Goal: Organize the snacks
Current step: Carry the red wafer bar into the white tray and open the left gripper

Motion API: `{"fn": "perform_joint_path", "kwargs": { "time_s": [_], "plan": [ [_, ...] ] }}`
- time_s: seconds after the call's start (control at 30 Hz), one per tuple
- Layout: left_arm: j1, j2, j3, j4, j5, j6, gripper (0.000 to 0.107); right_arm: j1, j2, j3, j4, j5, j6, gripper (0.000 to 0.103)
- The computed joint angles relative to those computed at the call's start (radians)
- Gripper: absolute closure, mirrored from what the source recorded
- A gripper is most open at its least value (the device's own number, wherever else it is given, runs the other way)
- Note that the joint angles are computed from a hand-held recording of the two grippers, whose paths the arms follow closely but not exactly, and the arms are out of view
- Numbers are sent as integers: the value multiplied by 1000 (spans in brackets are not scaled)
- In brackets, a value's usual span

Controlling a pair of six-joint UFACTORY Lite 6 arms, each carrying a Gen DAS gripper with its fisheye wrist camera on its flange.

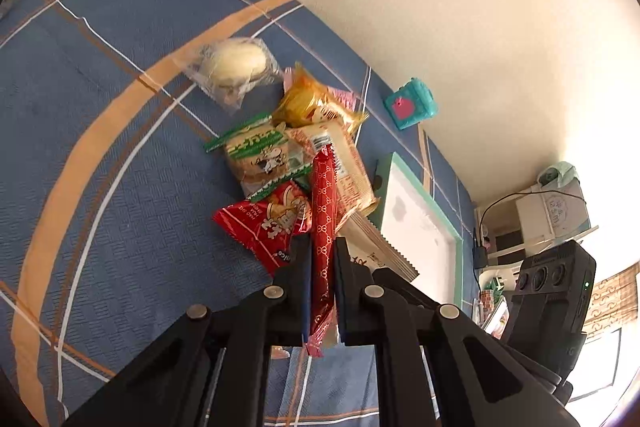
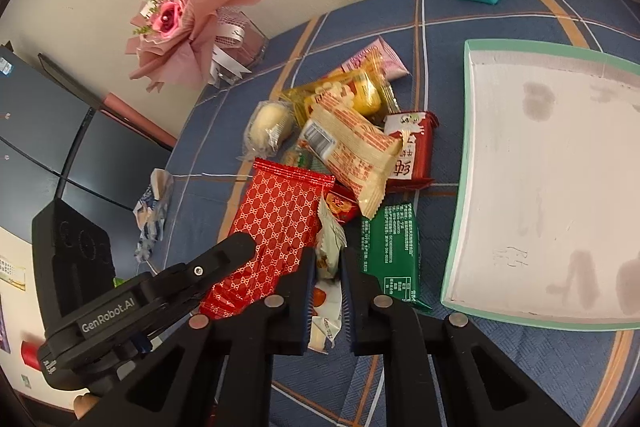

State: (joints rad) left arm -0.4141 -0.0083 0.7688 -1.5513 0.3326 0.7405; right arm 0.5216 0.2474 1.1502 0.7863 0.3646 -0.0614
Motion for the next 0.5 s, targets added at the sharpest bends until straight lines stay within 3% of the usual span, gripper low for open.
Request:
{"fn": "perform_joint_path", "kwargs": {
  "time_s": [0.23,0.5],
  "plan": [
    [-38,-83,32,299,-59,-323,97,-22,-92,-42,17,-3,-22,90],
    [-129,23,212,562,-68,-610,97,-120,-192,-118,52,13,-50,90]
  ]
}}
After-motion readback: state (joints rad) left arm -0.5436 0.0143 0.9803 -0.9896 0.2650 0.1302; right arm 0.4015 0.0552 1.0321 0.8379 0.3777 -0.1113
